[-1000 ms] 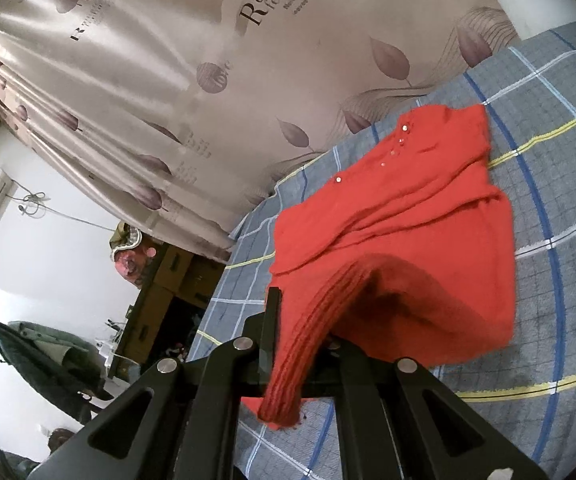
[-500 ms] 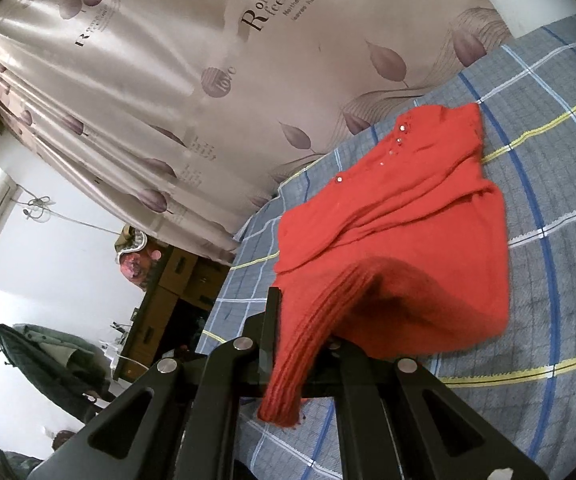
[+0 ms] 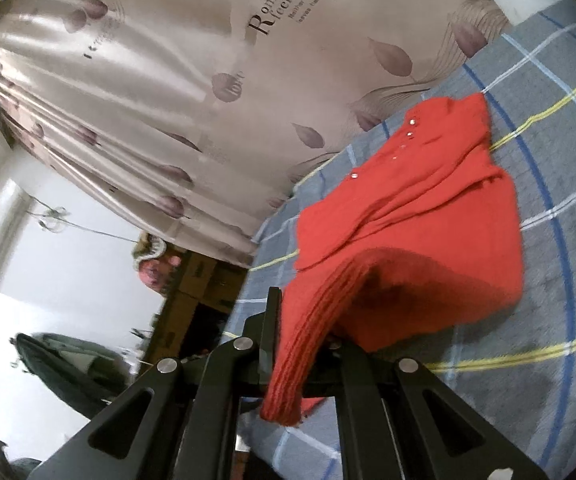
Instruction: Fold small clothes
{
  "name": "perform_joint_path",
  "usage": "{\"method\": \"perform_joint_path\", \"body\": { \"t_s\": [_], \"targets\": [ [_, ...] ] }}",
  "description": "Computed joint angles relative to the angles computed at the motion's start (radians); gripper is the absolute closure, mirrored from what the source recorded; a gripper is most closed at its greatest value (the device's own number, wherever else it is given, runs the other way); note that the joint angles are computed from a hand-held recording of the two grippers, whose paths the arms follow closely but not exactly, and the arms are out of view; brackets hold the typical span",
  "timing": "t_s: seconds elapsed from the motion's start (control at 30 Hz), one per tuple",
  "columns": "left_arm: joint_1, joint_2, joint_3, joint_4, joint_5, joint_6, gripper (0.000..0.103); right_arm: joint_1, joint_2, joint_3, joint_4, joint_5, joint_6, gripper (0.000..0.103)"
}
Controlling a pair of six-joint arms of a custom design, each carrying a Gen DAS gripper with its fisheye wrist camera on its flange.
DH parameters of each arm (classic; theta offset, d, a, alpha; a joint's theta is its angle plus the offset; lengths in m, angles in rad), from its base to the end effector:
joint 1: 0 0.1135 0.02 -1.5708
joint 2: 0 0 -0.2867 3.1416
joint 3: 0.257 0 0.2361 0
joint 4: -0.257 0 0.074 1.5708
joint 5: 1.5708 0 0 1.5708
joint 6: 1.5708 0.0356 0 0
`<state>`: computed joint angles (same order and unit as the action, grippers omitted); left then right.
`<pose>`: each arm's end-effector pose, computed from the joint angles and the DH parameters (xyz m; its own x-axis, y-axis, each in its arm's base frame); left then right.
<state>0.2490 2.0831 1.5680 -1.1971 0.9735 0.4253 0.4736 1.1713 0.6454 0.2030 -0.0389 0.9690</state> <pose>0.3712 0.0640 0.2100 -0.9778 -0.0092 -0.2094 0.1668 0.5710 -0.8038 0.2130 0.1107 0.2801 -0.5626 0.6372 -0.5267 -0.0438 0.6132 0.7887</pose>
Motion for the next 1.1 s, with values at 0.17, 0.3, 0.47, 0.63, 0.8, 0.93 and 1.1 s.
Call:
{"method": "perform_joint_path", "body": {
  "t_s": [0.17,0.3,0.47,0.63,0.8,0.93,1.1],
  "targets": [
    [-0.066,-0.036,-0.034,0.102,-0.015,0.018,0.020,0.028,-0.054,-0.011,0.048,-0.012,0.053,0.097],
    [-0.103,-0.083,-0.105,0.262,0.008,-0.040,0.010,0.061,-0.068,0.014,0.058,-0.002,0.062,0.097],
    [-0.118,-0.060,-0.123,0.220,0.140,0.100,0.019,0.080,-0.078,0.018,0.049,0.019,0.068,0.097],
    [-0.107,0.077,0.004,-0.160,0.191,0.383,0.042,0.083,-0.101,-0.016,0.055,0.034,0.094,0.096],
    [-0.116,0.080,-0.009,-0.120,0.233,0.315,0.042,0.081,-0.127,-0.047,0.057,0.042,0.113,0.096],
    [-0.121,0.093,0.008,-0.128,0.254,0.301,0.042,0.081,-0.138,-0.058,0.059,0.046,0.117,0.096],
    [-0.146,0.007,-0.087,-0.011,0.177,0.272,0.071,0.073,-0.136,-0.067,0.071,0.040,0.123,0.096]
  ]
}}
